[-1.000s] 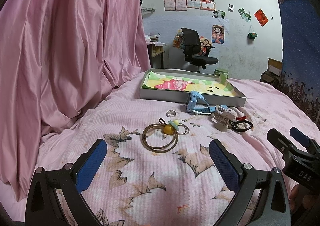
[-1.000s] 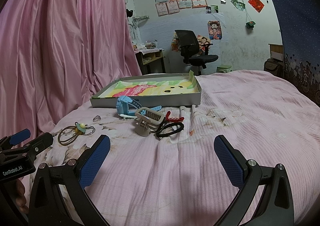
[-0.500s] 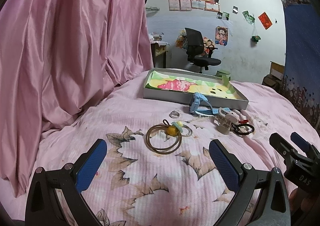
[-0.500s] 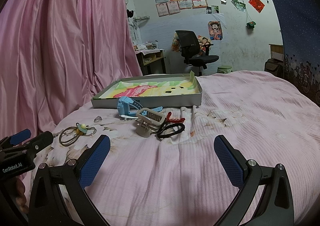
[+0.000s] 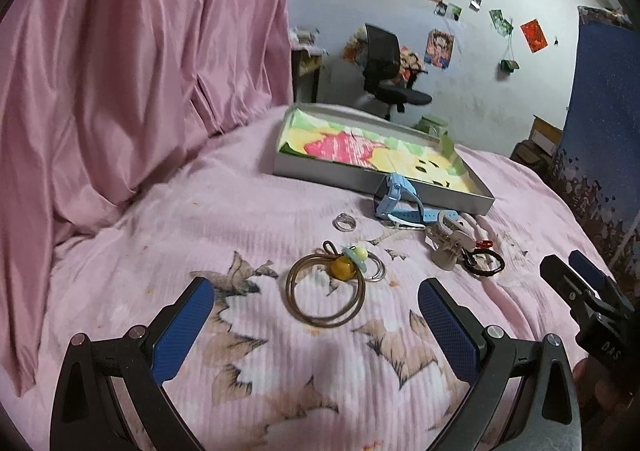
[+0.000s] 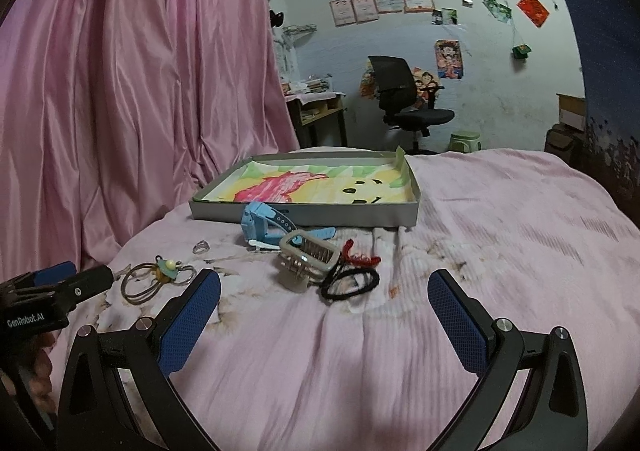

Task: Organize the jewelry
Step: 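Grasp the brown cord bracelet with the left tool while the right tool grasps the white metal clip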

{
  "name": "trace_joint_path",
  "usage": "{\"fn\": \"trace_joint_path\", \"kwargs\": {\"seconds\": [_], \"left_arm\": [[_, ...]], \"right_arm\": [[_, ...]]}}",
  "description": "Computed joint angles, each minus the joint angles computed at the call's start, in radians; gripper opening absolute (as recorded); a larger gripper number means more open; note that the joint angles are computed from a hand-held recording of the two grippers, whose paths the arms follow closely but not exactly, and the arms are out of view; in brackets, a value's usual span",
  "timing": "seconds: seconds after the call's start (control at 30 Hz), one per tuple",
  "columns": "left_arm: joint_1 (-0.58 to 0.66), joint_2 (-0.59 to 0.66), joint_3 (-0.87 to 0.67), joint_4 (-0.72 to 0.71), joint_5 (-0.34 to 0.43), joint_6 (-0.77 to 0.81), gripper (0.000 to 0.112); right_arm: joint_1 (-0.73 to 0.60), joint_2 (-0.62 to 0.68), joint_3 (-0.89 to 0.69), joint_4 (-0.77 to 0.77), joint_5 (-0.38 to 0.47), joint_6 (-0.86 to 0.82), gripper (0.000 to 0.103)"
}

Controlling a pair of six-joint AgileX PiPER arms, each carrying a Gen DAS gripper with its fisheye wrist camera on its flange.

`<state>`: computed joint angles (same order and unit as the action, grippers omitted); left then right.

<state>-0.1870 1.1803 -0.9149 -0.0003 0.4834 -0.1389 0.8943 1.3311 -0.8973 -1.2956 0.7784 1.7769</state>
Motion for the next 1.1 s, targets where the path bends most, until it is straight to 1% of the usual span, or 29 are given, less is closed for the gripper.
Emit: {"fn": "trace_joint_path", "kwargs": {"seconds": [0.07,0.2,0.23,0.33,0.4,0.47,0.6,0.67,0.73,0.77,0.9,0.97,1.0,1.07,1.1], "left_arm": [[0.020,0.043,-0.037,-0.069,0.019,0.079,0.103],[0.036,0.128,-0.107,-0.134,0.056,0.182,0.103],[0.041,0.150,-0.126,-0.153,0.069,0.213,0.103],[0.055,0.198,-0.163,-0.199,0.091,0.294,0.103],[0.063,0.227,-0.184,-0.218,0.103,0.342,0.102],[0.077,0.246,-0.193,-0.248,0.111,0.391,0.100],[0.121,0.279,-0.208,-0.348,0.146,0.472,0.096],[0.125,0.289,-0.210,-0.369,0.152,0.492,0.095],[0.113,0.289,-0.206,-0.361,0.142,0.502,0.093],[0.102,0.286,-0.200,-0.352,0.129,0.508,0.090],[0.073,0.304,-0.212,-0.296,0.114,0.493,0.083],[0.060,0.306,-0.211,-0.268,0.108,0.475,0.078],[0.059,0.307,-0.213,-0.266,0.109,0.477,0.077],[0.059,0.303,-0.214,-0.276,0.112,0.486,0.067],[0.062,0.300,-0.211,-0.286,0.113,0.496,0.065]], "right_arm": [[-0.048,0.005,-0.018,0.032,-0.058,-0.058,0.102],[-0.141,0.023,-0.045,0.116,-0.168,-0.183,0.102],[-0.172,0.034,-0.056,0.153,-0.210,-0.226,0.102],[-0.230,0.079,-0.087,0.235,-0.290,-0.333,0.101],[-0.261,0.114,-0.114,0.307,-0.334,-0.423,0.097],[-0.296,0.167,-0.156,0.418,-0.378,-0.553,0.093],[-0.334,0.240,-0.220,0.571,-0.406,-0.738,0.085],[-0.356,0.274,-0.255,0.668,-0.419,-0.839,0.082],[-0.378,0.299,-0.280,0.764,-0.430,-0.925,0.081],[-0.389,0.308,-0.289,0.814,-0.438,-0.968,0.081],[-0.412,0.344,-0.321,0.947,-0.444,-1.084,0.081],[-0.418,0.367,-0.343,1.014,-0.441,-1.153,0.080],[-0.422,0.378,-0.352,1.036,-0.442,-1.177,0.078],[-0.429,0.395,-0.369,1.098,-0.431,-1.238,0.073],[-0.432,0.401,-0.373,1.115,-0.429,-1.253,0.070]]}}
